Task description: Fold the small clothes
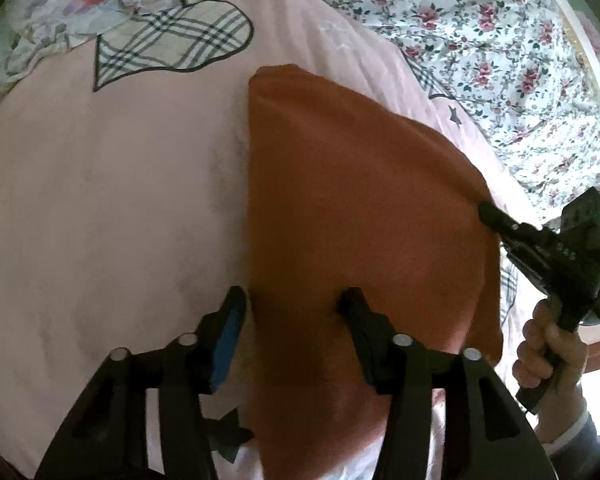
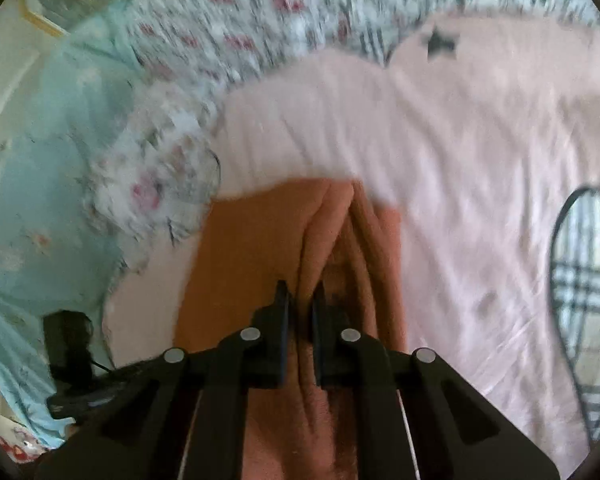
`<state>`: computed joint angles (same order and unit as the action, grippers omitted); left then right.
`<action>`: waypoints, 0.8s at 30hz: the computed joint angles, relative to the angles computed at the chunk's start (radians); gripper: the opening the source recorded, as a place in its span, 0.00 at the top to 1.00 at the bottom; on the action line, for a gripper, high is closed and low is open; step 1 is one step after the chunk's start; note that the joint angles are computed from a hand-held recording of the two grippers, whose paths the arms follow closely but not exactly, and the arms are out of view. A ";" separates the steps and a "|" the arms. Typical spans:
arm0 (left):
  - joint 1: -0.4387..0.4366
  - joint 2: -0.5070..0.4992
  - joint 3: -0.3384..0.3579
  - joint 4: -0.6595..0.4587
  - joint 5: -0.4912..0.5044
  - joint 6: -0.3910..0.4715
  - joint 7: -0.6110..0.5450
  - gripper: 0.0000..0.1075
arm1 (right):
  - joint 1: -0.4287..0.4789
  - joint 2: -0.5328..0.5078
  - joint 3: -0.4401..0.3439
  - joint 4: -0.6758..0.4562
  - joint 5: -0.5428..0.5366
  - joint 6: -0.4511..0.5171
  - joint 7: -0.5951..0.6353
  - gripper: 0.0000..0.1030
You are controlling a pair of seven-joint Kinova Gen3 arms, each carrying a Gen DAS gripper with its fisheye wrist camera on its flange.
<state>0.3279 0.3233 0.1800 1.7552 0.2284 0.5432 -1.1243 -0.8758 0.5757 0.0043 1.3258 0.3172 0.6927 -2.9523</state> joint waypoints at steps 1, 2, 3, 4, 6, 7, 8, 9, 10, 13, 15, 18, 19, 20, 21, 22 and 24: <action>0.004 0.012 -0.002 -0.013 -0.003 0.005 0.005 0.47 | 0.021 0.009 -0.018 -0.004 -0.020 0.015 0.018 0.90; 0.001 0.027 0.000 -0.026 -0.001 0.013 0.003 0.47 | 0.049 0.022 -0.038 0.001 -0.056 0.023 0.037 0.90; 0.003 0.036 -0.001 -0.036 -0.003 0.019 0.006 0.47 | 0.064 0.030 -0.049 0.006 -0.078 0.021 0.049 0.90; 0.006 0.049 -0.006 -0.052 -0.009 0.026 0.011 0.47 | 0.071 0.039 -0.056 0.009 -0.092 0.025 0.067 0.90; -0.006 0.067 -0.001 -0.074 -0.002 0.030 0.002 0.47 | 0.058 0.032 -0.044 0.019 -0.089 0.027 0.074 0.90; -0.017 0.079 0.004 -0.087 0.008 0.030 -0.008 0.47 | 0.053 0.029 -0.039 0.023 -0.088 0.022 0.072 0.90; -0.036 0.098 0.011 -0.107 0.022 0.030 -0.025 0.47 | 0.051 0.028 -0.036 0.023 -0.089 0.020 0.073 0.90; -0.050 0.115 0.016 -0.126 0.033 0.031 -0.038 0.47 | 0.053 0.029 -0.038 0.020 -0.093 0.023 0.079 0.90; -0.065 0.142 0.019 -0.158 0.043 0.037 -0.054 0.47 | 0.052 0.028 -0.037 0.019 -0.094 0.028 0.082 0.90; -0.085 0.227 0.007 -0.270 0.048 0.067 -0.064 0.50 | 0.060 0.040 -0.044 -0.012 -0.104 0.058 0.111 0.90; -0.121 0.283 0.023 -0.329 0.083 0.071 -0.074 0.67 | 0.056 0.037 -0.042 -0.027 -0.104 0.084 0.122 0.90; -0.090 0.337 -0.030 -0.435 0.052 0.115 -0.026 0.83 | 0.023 0.022 -0.015 -0.030 -0.063 0.083 0.083 0.90; -0.060 0.345 -0.062 -0.467 0.012 0.138 0.001 0.84 | 0.020 0.028 -0.013 -0.044 -0.062 0.104 0.087 0.90; -0.034 0.355 -0.086 -0.501 -0.029 0.170 0.026 0.84 | 0.031 0.042 -0.022 -0.064 -0.073 0.130 0.103 0.90; -0.007 0.363 -0.111 -0.533 -0.070 0.202 0.048 0.84 | 0.048 0.055 -0.032 -0.072 -0.100 0.144 0.123 0.90; 0.005 0.362 -0.117 -0.547 -0.095 0.221 0.059 0.84 | 0.069 0.061 -0.053 -0.069 -0.111 0.142 0.130 0.90; 0.016 0.324 -0.116 -0.518 -0.129 0.221 0.063 0.84 | 0.078 0.059 -0.052 -0.053 -0.128 0.121 0.127 0.89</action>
<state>0.3442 0.6476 0.0642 1.2368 0.0995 0.7639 -1.0611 -0.7979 0.6345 -0.0481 1.2726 0.1894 0.8137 -2.8257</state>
